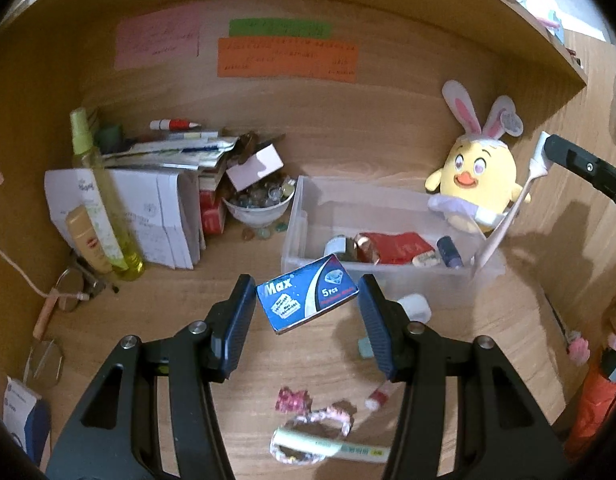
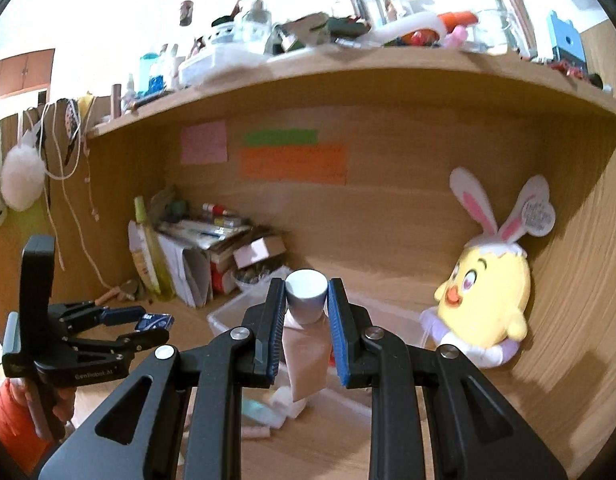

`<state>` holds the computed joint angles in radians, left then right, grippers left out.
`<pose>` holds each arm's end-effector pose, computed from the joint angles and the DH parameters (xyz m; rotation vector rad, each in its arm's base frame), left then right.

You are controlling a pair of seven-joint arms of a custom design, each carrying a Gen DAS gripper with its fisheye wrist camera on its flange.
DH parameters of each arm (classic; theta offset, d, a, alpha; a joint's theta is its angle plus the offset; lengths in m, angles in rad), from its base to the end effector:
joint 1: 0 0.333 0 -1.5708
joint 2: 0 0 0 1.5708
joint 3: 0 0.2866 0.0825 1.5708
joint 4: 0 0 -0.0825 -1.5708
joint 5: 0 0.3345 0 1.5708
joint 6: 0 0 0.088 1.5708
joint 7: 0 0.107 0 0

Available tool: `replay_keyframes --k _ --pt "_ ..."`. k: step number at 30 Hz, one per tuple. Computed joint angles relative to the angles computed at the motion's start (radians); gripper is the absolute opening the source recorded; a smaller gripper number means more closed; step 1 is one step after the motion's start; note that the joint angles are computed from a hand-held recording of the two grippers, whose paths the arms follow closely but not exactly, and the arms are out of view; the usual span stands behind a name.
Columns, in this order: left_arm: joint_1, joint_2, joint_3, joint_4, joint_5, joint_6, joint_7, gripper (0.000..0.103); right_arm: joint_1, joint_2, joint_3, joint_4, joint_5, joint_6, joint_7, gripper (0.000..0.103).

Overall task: Organize objects
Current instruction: 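Carry the Max box with the left tool while the right tool carries the lotion tube over the box, then open both tools to release the Max box and lotion tube into the box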

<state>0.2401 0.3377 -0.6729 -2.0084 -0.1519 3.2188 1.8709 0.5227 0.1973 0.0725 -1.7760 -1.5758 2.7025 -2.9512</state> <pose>0.5670 -0.2031 0.4355 -1.3245 2.0905 -1.1429 0.4799 0.3625 0.4908 -1.5298 1.3751 -0.9233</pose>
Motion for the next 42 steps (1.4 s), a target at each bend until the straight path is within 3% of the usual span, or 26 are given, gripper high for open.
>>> replay_keyframes --k 7,13,18,29,33,37,42 --pt "-0.071 0.061 0.048 0.110 0.002 -0.051 0.009 0.052 -0.006 0.030 -0.016 0.038 0.051 -0.038 -0.049 0.019" --pt "-0.121 0.138 0.055 0.235 -0.029 -0.140 0.081 0.052 -0.015 0.055 -0.039 0.037 0.146 -0.043 -0.130 0.019" --pt "-0.272 0.198 0.193 0.369 -0.010 -0.229 0.084 0.052 -0.017 0.096 -0.056 0.061 0.247 -0.057 -0.245 0.019" --pt "-0.400 0.341 0.302 0.626 -0.031 -0.438 0.136 0.053 -0.004 0.233 -0.103 0.201 0.485 -0.039 -0.522 0.019" --pt "-0.421 0.388 0.328 0.706 -0.033 -0.502 0.127 0.052 -0.009 0.319 -0.107 0.300 0.618 -0.036 -0.665 0.019" --pt "-0.423 0.403 0.336 0.730 -0.038 -0.517 0.132 0.053 -0.004 0.381 -0.114 0.378 0.719 -0.034 -0.773 0.019" --pt "-0.409 0.410 0.328 0.746 -0.068 -0.530 0.139 0.064 0.013 0.471 -0.124 0.493 0.838 -0.072 -0.908 0.019"
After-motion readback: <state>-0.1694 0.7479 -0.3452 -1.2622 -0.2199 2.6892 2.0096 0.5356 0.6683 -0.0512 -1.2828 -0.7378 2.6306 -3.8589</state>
